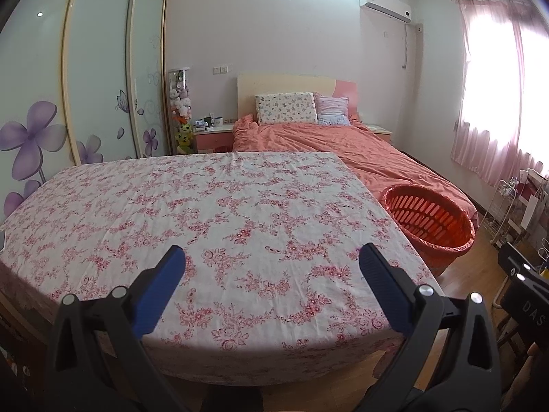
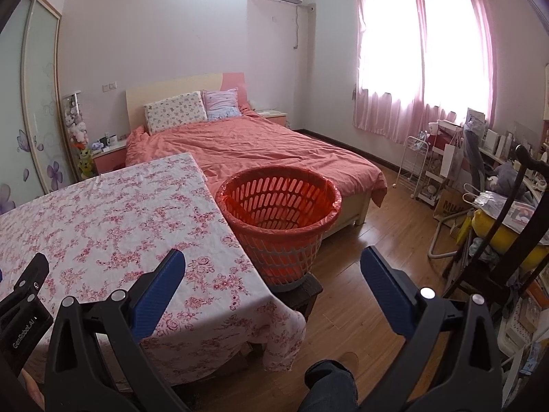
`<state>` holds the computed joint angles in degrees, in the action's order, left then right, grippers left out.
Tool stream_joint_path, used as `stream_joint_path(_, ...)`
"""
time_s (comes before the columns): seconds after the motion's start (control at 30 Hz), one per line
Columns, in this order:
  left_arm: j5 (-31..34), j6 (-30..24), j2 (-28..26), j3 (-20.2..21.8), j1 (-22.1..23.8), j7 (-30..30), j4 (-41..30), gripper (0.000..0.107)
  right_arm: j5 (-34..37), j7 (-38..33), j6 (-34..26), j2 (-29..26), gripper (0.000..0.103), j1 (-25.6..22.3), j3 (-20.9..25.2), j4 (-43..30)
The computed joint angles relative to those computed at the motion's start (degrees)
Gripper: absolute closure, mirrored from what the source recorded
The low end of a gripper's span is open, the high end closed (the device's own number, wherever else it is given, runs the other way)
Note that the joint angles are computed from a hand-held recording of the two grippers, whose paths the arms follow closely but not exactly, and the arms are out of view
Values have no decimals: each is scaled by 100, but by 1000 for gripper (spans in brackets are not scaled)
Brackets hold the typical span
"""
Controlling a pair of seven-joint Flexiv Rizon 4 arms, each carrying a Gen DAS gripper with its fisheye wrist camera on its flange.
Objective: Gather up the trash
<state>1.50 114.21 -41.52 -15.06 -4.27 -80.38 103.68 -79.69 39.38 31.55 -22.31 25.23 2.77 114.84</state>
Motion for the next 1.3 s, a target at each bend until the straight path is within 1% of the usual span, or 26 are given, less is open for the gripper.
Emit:
stream_joint_path(0.17,10,-15,5,-20,10,-8,-5,8,-137,34,277,-3,2,-85,-15,15)
stream_joint_path(0.23,78,-44,8,-143,110,-31,7,8,-166,35,330,-2,2,-94,-19,13)
stream_joint_path(0.37,256,10,10,-373,312,-103,46,8,-184,63,290,32,2,-85,-20,31)
stream_joint_path(0.57,431,78,15,-468,381,-161,20,8,-200,86,300,63,2,-113,-7,63)
stream_joint_path(0.8,427,134,42,-323,209,-138,-44,8,-190,123,217,89,2,-111,4,87)
stream_joint_path(1.03,182,169,69,13,-141,-56,-89,8,-172,127,170,102,2,-117,15,94)
stream_joint_path(1.3,174,129,61,-60,-118,-33,-98,8,-177,175,97,150,2,-129,23,124)
